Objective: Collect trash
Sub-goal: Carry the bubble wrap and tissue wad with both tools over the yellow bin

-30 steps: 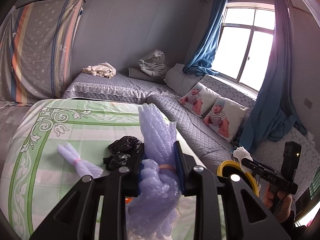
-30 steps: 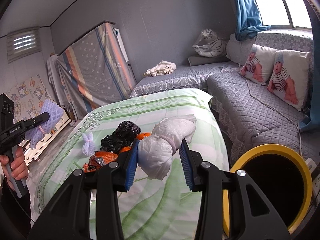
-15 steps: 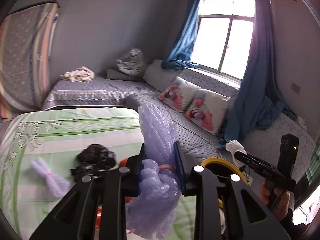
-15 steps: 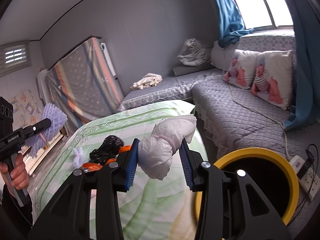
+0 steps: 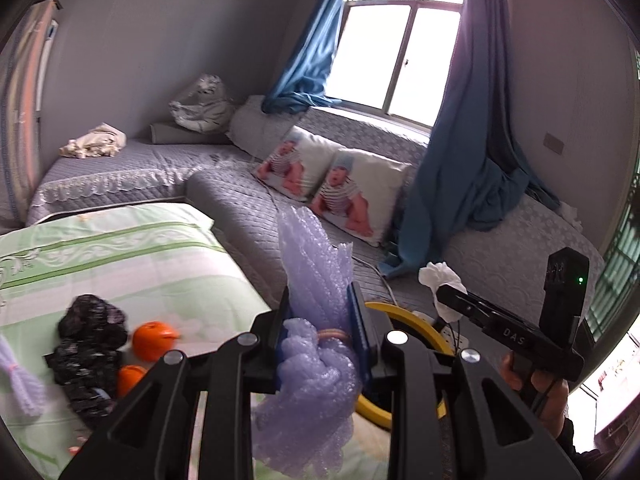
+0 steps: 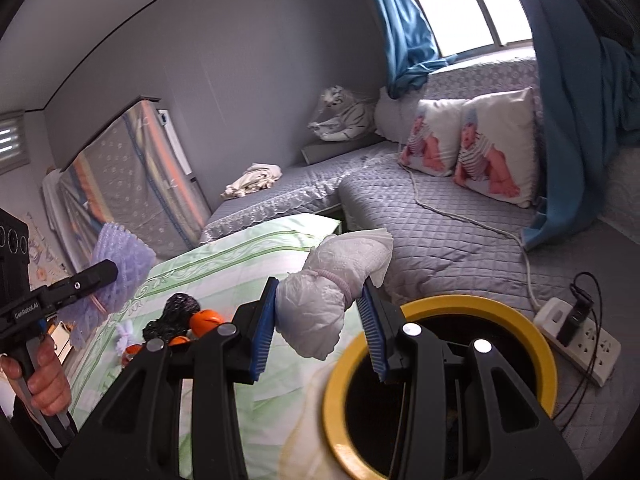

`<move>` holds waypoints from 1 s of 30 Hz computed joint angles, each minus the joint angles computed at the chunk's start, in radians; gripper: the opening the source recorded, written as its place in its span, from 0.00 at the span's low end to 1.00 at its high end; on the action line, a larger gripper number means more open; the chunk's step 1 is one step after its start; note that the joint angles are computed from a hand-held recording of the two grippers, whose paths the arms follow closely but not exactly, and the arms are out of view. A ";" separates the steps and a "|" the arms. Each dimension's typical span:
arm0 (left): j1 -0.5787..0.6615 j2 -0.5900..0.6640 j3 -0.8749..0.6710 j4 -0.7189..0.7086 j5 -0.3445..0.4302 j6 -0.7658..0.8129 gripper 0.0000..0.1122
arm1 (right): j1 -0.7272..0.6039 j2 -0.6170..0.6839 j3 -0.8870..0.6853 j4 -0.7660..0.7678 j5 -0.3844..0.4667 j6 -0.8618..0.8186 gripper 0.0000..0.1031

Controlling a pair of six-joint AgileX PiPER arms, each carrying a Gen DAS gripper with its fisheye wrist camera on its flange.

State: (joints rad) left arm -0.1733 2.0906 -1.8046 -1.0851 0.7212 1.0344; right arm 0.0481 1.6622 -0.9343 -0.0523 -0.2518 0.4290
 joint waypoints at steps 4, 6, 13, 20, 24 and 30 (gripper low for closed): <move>-0.046 0.061 -0.075 0.045 0.008 -0.060 0.22 | -0.036 0.007 0.014 -0.044 -0.006 0.049 0.37; -0.064 0.096 -0.120 0.071 0.021 -0.094 0.22 | -0.055 0.013 0.022 -0.066 -0.014 0.074 0.37; -0.128 0.198 -0.258 0.172 0.049 -0.205 0.22 | -0.116 0.041 0.042 -0.134 -0.036 0.161 0.37; -0.186 0.289 -0.385 0.252 0.090 -0.293 0.22 | -0.167 0.080 0.049 -0.201 -0.050 0.241 0.37; -0.219 0.348 -0.472 0.301 0.119 -0.357 0.22 | -0.190 0.112 0.043 -0.245 -0.055 0.291 0.37; -0.244 0.441 -0.614 0.365 0.178 -0.439 0.22 | -0.214 0.147 0.041 -0.306 -0.066 0.359 0.37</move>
State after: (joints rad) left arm -0.4175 2.5319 -2.4188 -0.7205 0.8989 0.5953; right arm -0.1654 1.8089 -0.8936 -0.3580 -0.3175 0.7875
